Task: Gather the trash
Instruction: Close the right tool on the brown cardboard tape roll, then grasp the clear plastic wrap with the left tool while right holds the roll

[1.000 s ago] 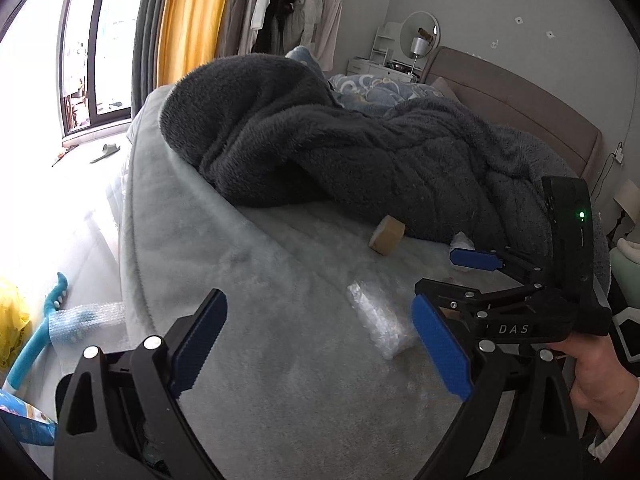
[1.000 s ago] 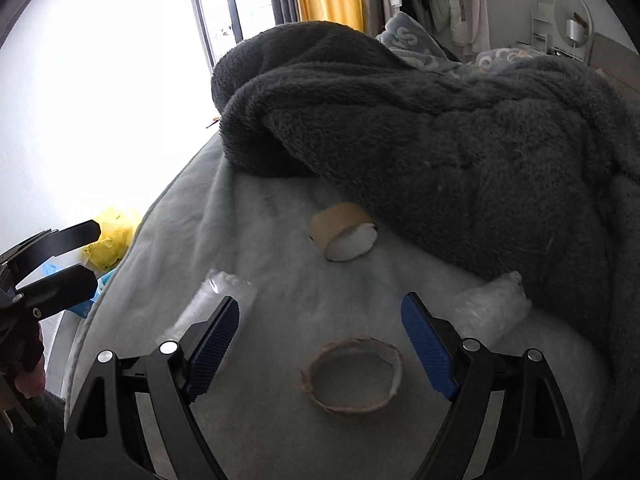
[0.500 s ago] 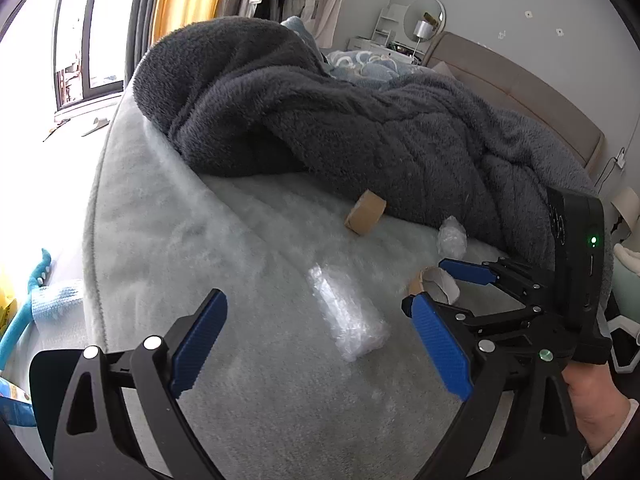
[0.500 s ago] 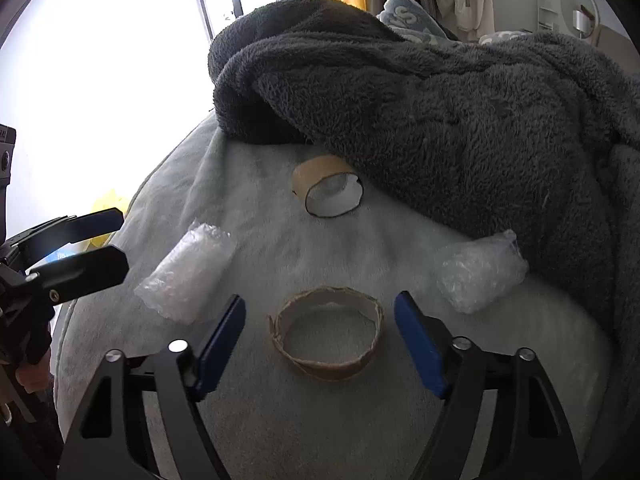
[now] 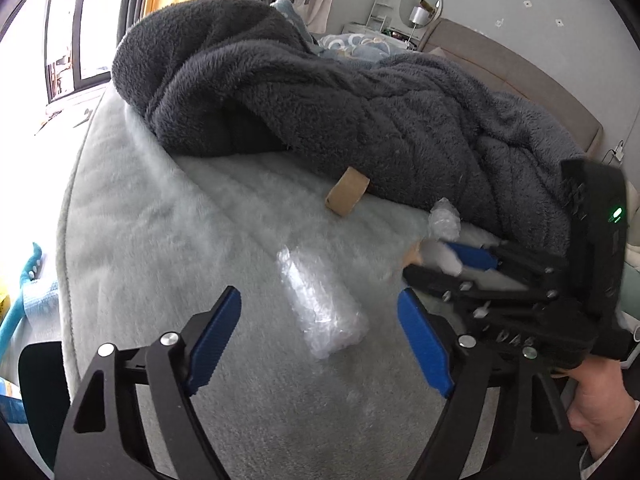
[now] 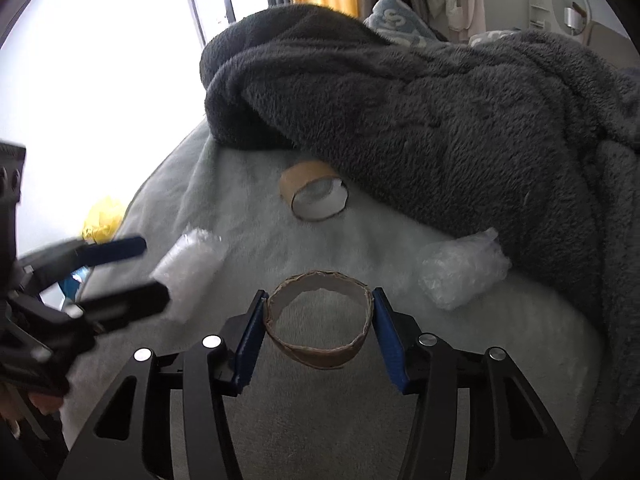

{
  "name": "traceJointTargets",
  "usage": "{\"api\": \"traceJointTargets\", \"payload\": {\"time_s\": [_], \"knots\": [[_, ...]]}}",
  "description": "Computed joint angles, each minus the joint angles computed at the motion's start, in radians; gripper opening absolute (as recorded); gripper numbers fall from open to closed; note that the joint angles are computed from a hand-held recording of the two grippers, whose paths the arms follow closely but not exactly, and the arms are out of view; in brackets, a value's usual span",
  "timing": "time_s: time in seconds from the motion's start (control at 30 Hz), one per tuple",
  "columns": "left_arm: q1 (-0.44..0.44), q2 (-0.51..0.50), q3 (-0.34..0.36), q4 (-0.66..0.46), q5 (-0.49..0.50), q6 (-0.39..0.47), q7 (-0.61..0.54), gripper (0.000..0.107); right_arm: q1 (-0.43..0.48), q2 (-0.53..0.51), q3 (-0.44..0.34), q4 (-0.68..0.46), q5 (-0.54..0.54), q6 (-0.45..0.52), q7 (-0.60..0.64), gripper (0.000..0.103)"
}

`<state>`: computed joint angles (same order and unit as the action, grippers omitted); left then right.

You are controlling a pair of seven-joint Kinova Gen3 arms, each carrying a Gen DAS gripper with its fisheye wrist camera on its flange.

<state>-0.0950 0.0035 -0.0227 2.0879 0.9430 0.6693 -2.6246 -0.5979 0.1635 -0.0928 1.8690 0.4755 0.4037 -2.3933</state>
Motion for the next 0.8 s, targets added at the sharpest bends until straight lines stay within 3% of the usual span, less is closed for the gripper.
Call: {"api": "traceJointTargets", "payload": {"time_s": [0.2,0.37,0.63,0.8], "knots": [[-0.003,0.017,0.003,-0.009,-0.023,0.009,0.037,0.073,0.022,-0.026,0.002,0.01,-0.037,-0.06,-0.049,0.053],[-0.01,0.04,0.011,-0.022,-0.049,0.035,0.055,0.059,-0.012,-0.03,0.019,-0.001,0.022,-0.069,-0.137,0.053],[-0.037,0.059,0.014,-0.036,-0.029,0.094,0.041,0.037,-0.022,-0.013,0.008,-0.039,0.026,-0.06,-0.144,0.053],[-0.053,0.029,0.001,-0.028,-0.013,0.106,0.02,0.037,-0.058,0.001,0.01,-0.067,0.07,-0.041,-0.171,0.053]]}}
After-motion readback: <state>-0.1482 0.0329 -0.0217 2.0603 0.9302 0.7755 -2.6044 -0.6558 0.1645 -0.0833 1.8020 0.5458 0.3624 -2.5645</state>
